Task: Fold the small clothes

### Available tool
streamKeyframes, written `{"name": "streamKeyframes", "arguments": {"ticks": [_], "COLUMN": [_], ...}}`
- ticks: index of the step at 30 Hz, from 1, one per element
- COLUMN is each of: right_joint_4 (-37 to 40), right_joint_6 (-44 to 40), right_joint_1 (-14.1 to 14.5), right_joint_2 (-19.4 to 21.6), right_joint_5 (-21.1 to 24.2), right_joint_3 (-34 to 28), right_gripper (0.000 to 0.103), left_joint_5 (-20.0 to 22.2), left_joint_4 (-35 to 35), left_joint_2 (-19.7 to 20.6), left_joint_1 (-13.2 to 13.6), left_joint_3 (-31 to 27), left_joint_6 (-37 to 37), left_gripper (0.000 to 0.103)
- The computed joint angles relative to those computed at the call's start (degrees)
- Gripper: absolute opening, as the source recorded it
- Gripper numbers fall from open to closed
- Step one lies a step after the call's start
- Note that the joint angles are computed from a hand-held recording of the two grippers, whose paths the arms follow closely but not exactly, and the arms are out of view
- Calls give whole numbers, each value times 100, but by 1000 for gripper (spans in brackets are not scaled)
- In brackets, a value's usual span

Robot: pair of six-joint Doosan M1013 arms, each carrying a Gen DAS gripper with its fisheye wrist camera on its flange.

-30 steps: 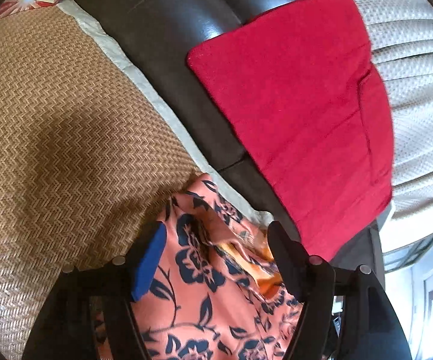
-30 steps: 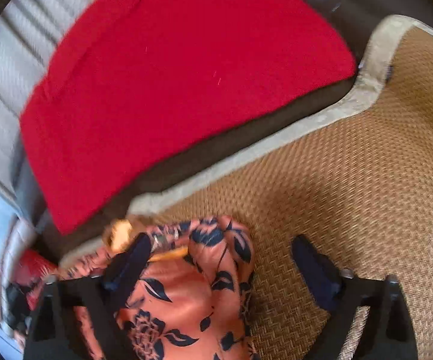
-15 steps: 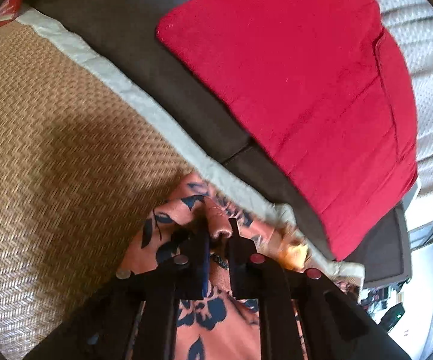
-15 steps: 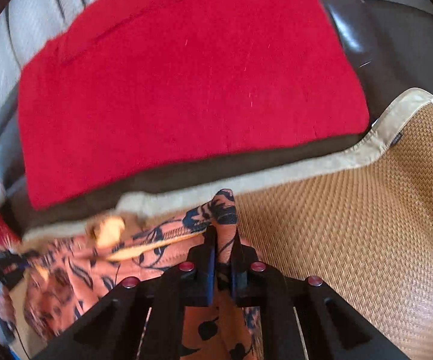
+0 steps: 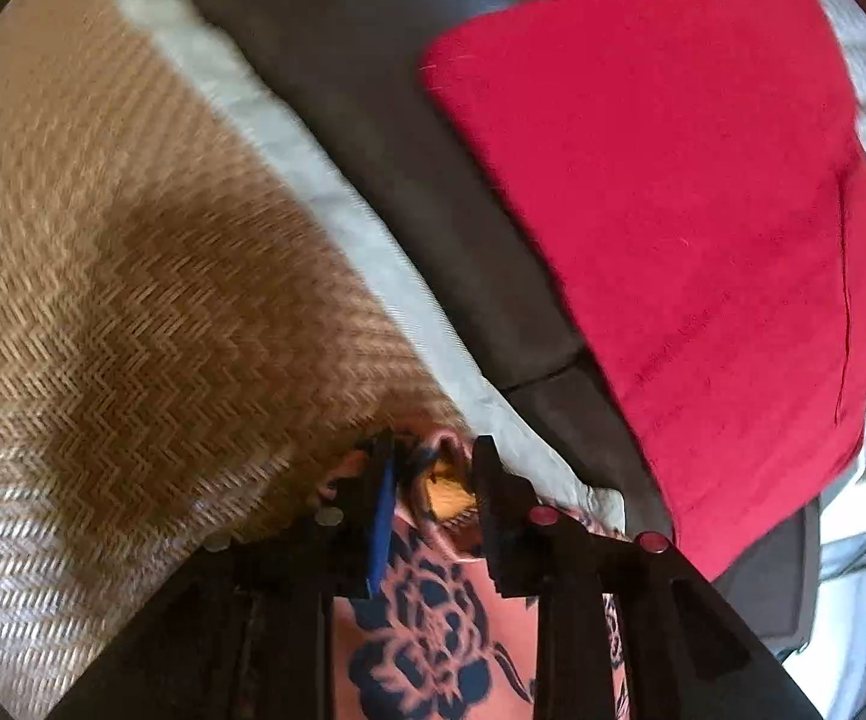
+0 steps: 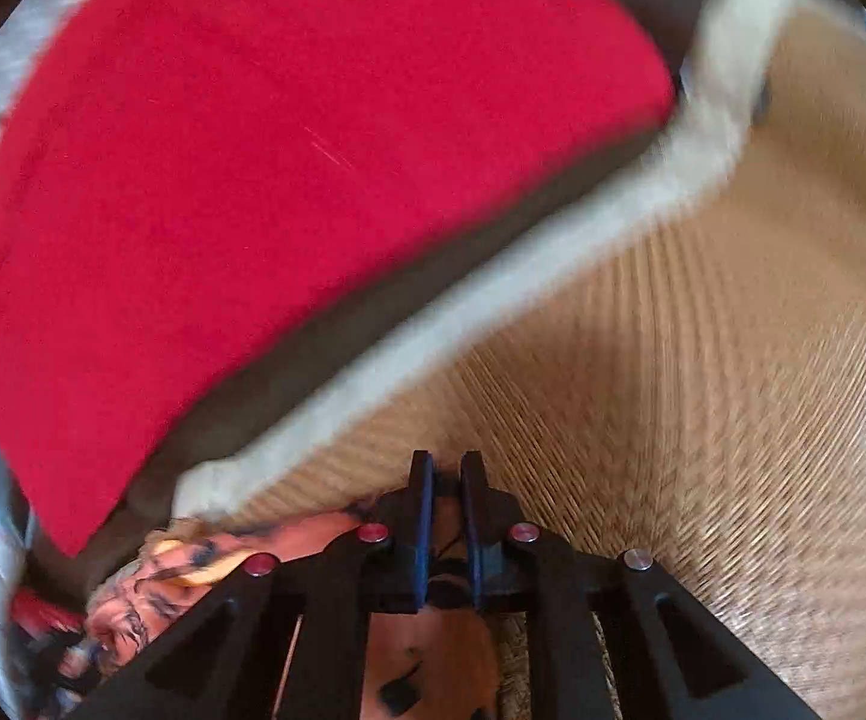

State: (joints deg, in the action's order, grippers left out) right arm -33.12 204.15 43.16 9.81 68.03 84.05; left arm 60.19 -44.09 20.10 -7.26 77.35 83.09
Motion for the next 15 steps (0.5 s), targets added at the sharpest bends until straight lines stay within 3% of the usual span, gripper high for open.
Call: {"name": "streamKeyframes", "arguments": {"ticks": [2,4,6,10,15], "right_joint_4": [-173,-444,-797,-1010,-685], "right_joint_6": [452,657,857,499,-684], "right_joint_1": [-13,74,196,406,668], "right_joint_2": [-159,-209,-265,-222,98], "right_joint_5": [-387,-138,-28,161,78], "right_joint_3": [251,210,196,-78,-703], "right_gripper": [13,13,13,13,13], "left_joint_5": [-99,-558,-920,-725,-423], "left_joint_4": [-7,334,695,1034,1936], "left_joint_2": [-30,-209,-443,-695,-1087], "left_joint_1": [31,-1,-67,-230,-616], "left_joint_3": [-19,40,116,127,443], "left_joint_6": [-47,-63,74,559,946], "left_gripper": [31,53,60,60,63]}}
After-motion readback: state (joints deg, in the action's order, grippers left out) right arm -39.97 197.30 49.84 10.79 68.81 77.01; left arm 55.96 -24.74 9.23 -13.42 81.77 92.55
